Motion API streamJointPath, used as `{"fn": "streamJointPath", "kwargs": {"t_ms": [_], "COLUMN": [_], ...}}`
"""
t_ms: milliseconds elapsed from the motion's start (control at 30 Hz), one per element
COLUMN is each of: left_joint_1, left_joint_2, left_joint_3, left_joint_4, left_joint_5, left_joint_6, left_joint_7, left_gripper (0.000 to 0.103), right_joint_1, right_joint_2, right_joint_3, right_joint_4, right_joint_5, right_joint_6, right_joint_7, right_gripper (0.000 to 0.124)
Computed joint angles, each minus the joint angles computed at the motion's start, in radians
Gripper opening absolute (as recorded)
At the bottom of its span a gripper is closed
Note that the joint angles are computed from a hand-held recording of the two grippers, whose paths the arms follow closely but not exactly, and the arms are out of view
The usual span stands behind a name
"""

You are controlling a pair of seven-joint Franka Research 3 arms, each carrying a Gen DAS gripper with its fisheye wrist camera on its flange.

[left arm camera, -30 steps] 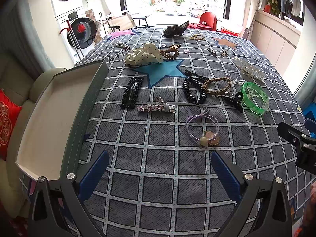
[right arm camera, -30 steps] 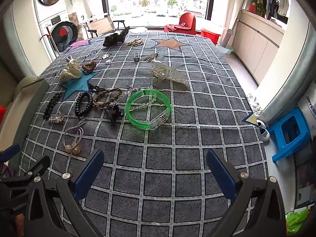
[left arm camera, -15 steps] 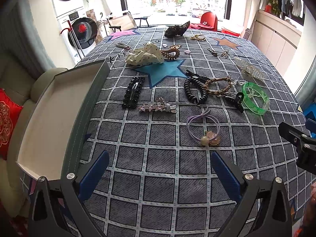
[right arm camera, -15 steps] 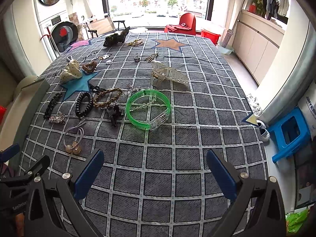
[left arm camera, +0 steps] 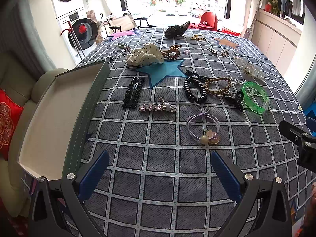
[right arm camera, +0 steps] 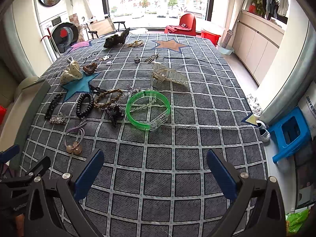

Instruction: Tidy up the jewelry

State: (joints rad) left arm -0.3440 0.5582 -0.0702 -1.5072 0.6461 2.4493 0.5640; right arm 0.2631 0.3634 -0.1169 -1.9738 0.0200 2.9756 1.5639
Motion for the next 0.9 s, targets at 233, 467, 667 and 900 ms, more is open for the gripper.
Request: {"fn": "streamJointPath", "kwargs": {"t_ms": [233,467,667,900], "left_joint_1": [-0.001,-0.001,-0.001,0.002], "left_joint_2": [-0.005,-0.008,-0.007,-0.014], "left_joint_3": [0.0,-0.001,-0.001,-0.001], "left_joint_4": [-0.005,-0.01,-0.008,-0.021], "left_joint_5": [0.001,0.004,0.004,0.005], "left_joint_6": [-0.003,-0.003,-0.005,-0.002], "left_joint_7": [-0.001,-0.005,-0.004,-0.004], "left_gripper": [0.103,0.103,0.103,0.103], "right_joint_1": [0.003,0.005,0.008,0.007], "right_joint_2": [-0.004,-0.001,0.001,0.001], "right_joint_3": [0.0,0.001,-0.002,-0.002], "right_joint_4": [0.001,0.003,0.006,0.006], "right_joint_5": [-0.003,-0.004,-0.005,-0.004], "right_joint_6": [-0.003,0.0,0.002,0.002], "right_joint_7": [0.0,-0.001,-0.001,-0.002], "right_gripper": [0.103,0.103,0.103,0.103]}}
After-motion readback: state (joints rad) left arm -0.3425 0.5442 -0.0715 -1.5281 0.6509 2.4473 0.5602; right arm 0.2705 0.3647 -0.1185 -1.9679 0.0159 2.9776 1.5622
